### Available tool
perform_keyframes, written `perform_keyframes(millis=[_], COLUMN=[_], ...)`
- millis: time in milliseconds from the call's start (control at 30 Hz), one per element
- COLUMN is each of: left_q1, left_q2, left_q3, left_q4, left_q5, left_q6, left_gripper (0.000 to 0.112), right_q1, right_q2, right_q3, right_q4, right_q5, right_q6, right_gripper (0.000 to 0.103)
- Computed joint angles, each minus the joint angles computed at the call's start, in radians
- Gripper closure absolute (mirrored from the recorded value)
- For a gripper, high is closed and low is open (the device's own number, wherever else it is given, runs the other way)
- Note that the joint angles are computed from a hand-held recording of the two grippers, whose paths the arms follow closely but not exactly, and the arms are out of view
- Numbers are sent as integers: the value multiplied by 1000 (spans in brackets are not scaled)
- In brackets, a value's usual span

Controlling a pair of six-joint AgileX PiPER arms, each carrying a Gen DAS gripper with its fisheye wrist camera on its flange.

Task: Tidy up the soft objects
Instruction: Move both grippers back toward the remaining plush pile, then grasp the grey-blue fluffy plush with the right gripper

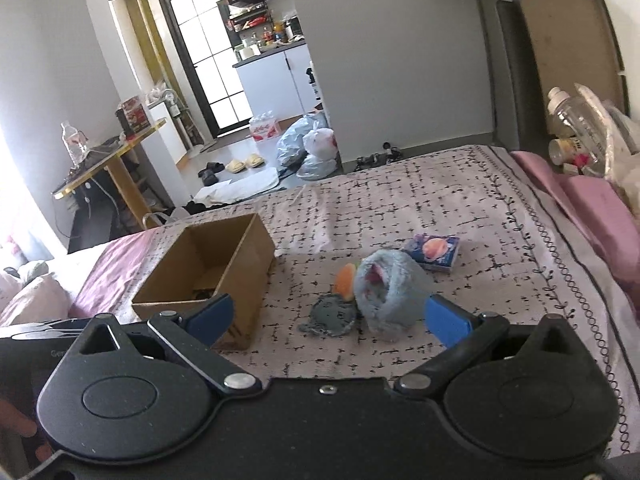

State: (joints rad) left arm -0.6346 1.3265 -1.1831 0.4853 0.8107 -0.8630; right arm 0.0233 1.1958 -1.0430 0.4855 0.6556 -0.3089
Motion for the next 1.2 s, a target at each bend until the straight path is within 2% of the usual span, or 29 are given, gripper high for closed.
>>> perform_keyframes(millis=[333,533,700,767,833,967,1033,1200], left_q1=[-76,-67,-43,-28,-17,10,23,51], left_q2=[79,125,171,188,204,250,270,339], left_q3=[-51,-89,-122,-133,-141,-172,-190,-259], left_q4=[20,-69,-121,-154,-179,-254,-289,-369], left_q5=[27,6,-19,-39,-56,-83,-90,-111], left_q6=[-6,110,156,189,212,282,312,382], left_gripper=[9,11,13,14,18,29,39,53], right_q1=[-69,-72,-93,-86,-94,-135,-140,-146], right_q2=[-7,17,52,66,90,135,155,221], right_q3=[36,30,22,18,6,-14,-24,-71], right_q4=[25,-22,11,-31,-42,35,56,73], right_q5=[20,18,17,-7,-8,-1,-4,16], right_q6=[-50,2,0,48,71,39,22,12], right_gripper=[0,0,1,7,11,17,23,38])
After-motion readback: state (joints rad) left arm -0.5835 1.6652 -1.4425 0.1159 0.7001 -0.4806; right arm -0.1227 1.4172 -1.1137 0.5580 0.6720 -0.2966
